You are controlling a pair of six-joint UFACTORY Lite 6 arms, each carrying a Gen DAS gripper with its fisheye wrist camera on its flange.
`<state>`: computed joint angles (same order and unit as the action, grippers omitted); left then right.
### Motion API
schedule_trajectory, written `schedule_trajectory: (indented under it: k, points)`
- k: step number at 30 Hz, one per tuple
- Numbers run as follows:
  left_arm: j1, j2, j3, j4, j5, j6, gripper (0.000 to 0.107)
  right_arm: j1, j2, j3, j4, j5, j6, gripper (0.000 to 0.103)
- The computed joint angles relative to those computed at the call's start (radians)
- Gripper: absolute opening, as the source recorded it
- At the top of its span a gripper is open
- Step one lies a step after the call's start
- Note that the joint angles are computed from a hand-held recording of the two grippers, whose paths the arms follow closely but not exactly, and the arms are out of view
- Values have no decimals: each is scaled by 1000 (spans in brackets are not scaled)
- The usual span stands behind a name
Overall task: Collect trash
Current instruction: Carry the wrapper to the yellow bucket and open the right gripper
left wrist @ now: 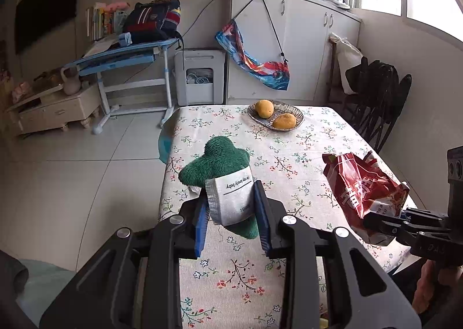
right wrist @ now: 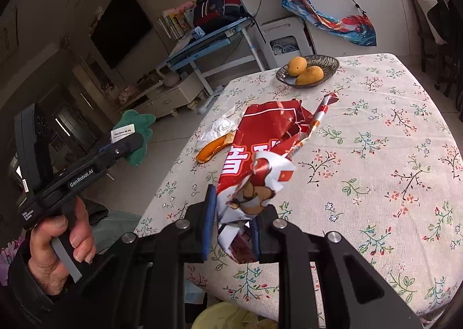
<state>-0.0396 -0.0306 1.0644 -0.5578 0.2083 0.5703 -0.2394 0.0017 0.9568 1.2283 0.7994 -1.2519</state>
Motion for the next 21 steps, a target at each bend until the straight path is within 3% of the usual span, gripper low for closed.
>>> schedule_trajectory:
  k: [7,12,21]
  points:
    - [-19,-40,-58,31,-18,-44,28,1,-80,-80,-42,57,-27,22]
    - [-27,-75,-106,67,-26,-84,28,58,-176,-179,-171,136,-30,23]
    - [-31,-127,-172,116,-28,-141,28,304,-268,-368,-467,89,79,23]
